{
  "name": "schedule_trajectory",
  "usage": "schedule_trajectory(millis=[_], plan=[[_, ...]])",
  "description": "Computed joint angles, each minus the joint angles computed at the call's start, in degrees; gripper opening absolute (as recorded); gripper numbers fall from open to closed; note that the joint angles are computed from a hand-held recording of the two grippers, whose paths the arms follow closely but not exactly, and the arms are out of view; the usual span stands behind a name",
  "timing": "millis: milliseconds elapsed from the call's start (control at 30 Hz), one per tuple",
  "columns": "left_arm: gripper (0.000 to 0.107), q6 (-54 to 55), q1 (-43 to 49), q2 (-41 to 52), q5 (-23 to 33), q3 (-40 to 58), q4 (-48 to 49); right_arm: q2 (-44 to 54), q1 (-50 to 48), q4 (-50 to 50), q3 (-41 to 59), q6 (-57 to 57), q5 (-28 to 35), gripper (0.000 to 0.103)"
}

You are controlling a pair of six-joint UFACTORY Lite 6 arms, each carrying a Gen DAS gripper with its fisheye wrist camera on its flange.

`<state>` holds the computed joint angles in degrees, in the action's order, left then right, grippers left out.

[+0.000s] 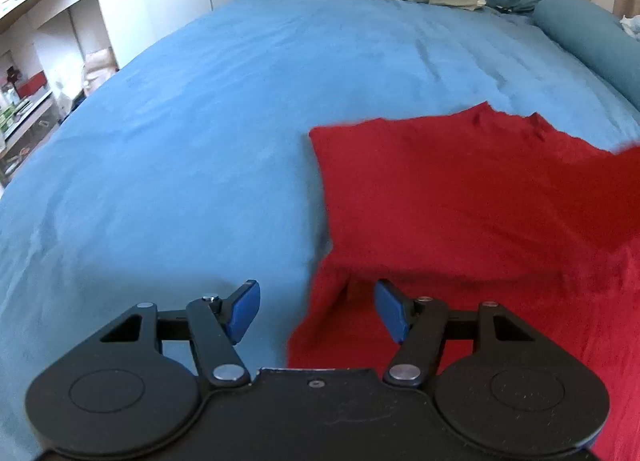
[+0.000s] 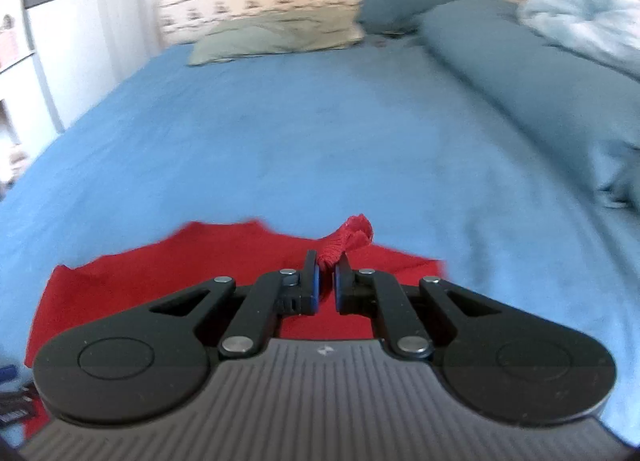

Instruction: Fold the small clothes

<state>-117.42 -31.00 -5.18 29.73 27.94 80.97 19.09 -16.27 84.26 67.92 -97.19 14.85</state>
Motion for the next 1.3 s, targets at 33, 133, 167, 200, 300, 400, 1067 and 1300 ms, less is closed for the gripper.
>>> schedule_trajectory(millis=[33, 133, 167, 200, 300, 400, 1067, 1300], plan=[[0.069, -1.25, 0.28, 1.53, -0.3, 0.93, 1.53, 2.2, -1.29, -4.18, 1.76, 4.11, -0.61, 0.022], [0.068, -2.22, 0.89, 6.39, -0.71, 4.08, 3.22, 8.22, -4.26, -9.22, 5.92, 9.59, 1.7, 0.022], [0.066, -2.41, 1.13, 6.66, -0.79, 4.12, 3.95, 9.12, -4.66, -8.0, 6.23, 7.59, 2.13, 0.022], [0.059, -2.85, 1.32, 6.77, -0.54, 4.13, 4.64, 9.56, -4.71, -6.36, 6.27, 5.6, 2.35, 0.022], [0.051, -3.18, 3.32, 5.3, -1.15, 3.07, 2.93, 10.08, -4.72, -0.54, 6.01, 0.82, 2.79, 0.022], [0.051, -1.84, 4.9, 3.59, -1.64, 1.17, -0.87, 11.1, -5.11, 2.06, 4.21, -2.8, 1.86, 0.022], [0.069, -2.77, -5.78, 7.77, -1.86, 10.37, 4.03, 12.11, -3.54, 16.57, -2.24, -26.06, 5.81, 0.097], [0.07, -16.9, -3.86, 14.64, -3.55, 10.17, 15.34, 19.57, -9.1, 19.21, 0.63, -27.73, 11.72, 0.099]])
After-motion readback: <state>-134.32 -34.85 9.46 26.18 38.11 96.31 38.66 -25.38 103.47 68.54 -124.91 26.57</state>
